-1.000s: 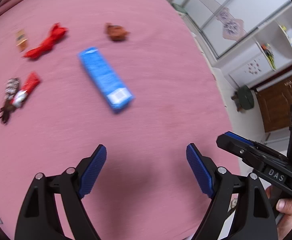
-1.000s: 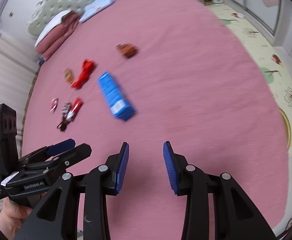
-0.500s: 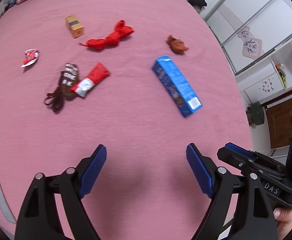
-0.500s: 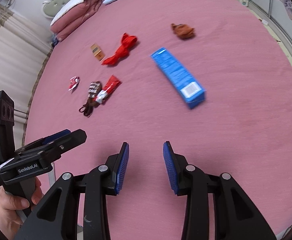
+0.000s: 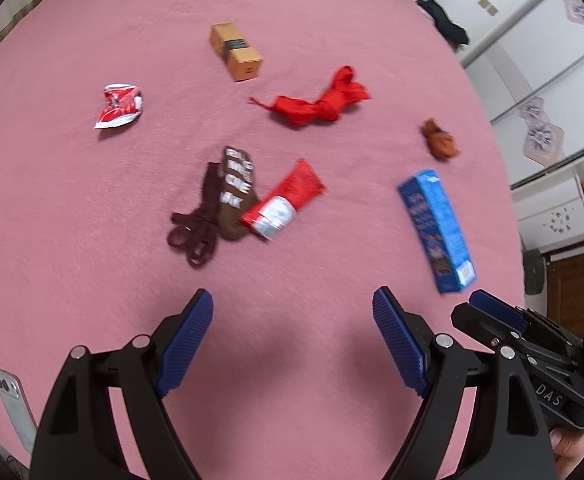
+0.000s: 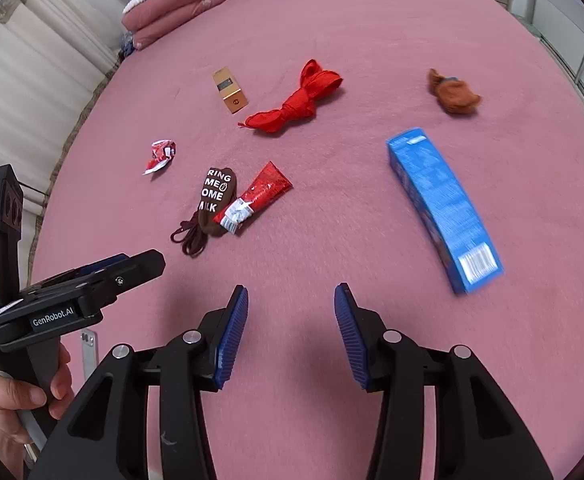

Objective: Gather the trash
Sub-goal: 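Move both open tools back to the brown sock and red tube, then grasp the brown sock with the left tool while the right tool grasps the red tube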

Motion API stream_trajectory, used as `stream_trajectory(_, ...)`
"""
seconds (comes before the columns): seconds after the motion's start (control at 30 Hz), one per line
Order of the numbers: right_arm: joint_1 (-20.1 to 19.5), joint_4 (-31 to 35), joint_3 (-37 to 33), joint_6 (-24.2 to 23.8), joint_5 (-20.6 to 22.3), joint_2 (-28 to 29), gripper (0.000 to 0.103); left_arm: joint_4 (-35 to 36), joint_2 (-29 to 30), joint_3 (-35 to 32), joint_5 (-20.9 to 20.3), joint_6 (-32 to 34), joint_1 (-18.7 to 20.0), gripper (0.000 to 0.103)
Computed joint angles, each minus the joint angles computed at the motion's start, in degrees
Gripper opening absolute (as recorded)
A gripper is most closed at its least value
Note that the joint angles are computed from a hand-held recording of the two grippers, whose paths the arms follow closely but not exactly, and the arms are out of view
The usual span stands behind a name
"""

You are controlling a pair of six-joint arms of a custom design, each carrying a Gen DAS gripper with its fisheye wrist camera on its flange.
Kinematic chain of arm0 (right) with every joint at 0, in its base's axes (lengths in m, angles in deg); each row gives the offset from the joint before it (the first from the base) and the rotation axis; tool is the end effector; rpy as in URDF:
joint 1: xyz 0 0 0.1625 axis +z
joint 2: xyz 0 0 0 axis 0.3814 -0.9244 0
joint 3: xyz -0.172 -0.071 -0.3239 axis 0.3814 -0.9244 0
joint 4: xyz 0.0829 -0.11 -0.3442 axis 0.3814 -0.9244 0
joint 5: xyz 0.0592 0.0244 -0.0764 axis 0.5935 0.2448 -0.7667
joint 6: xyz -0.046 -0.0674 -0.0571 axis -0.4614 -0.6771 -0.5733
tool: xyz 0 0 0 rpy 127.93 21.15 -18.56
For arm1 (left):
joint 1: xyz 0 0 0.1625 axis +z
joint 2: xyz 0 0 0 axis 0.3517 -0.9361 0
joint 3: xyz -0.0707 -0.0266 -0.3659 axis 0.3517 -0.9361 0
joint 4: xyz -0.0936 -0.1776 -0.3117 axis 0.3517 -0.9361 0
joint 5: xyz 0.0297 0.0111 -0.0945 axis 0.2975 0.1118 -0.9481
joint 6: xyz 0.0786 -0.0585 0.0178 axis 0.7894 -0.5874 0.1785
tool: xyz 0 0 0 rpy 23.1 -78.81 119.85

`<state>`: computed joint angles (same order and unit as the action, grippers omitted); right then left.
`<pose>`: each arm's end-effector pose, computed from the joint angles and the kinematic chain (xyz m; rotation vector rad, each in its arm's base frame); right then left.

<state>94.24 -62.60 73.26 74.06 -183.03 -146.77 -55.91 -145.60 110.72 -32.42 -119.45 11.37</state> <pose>0.2771 -0.3649 0.3291 -0.0531 -2.6901 0.4534 -0.3435 -0.4182 0.2198 0.2850 2.6333 -0.1978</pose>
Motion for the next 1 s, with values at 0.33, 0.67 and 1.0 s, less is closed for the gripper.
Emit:
stream_trajectory(0.33,-5.6,-5.1,-1.9,-2.4,1.9,7.9,0.047,-2.7,7.5,-5.8,-0.3,3.9,8.5,0.083)
stream_trajectory(0.67,-9.5,-8.6,-3.5,-4.2,4.8,13.0,0.047,-4.9,13.8,-10.4,0.5,7.0,12.7,0.068)
stream_trajectory(1.0,-12.1,-10.6,-4.4,-3.9,7.6,16.0,0.047,-4.4,16.2,-11.6,-0.6,10.0,13.7,0.007)
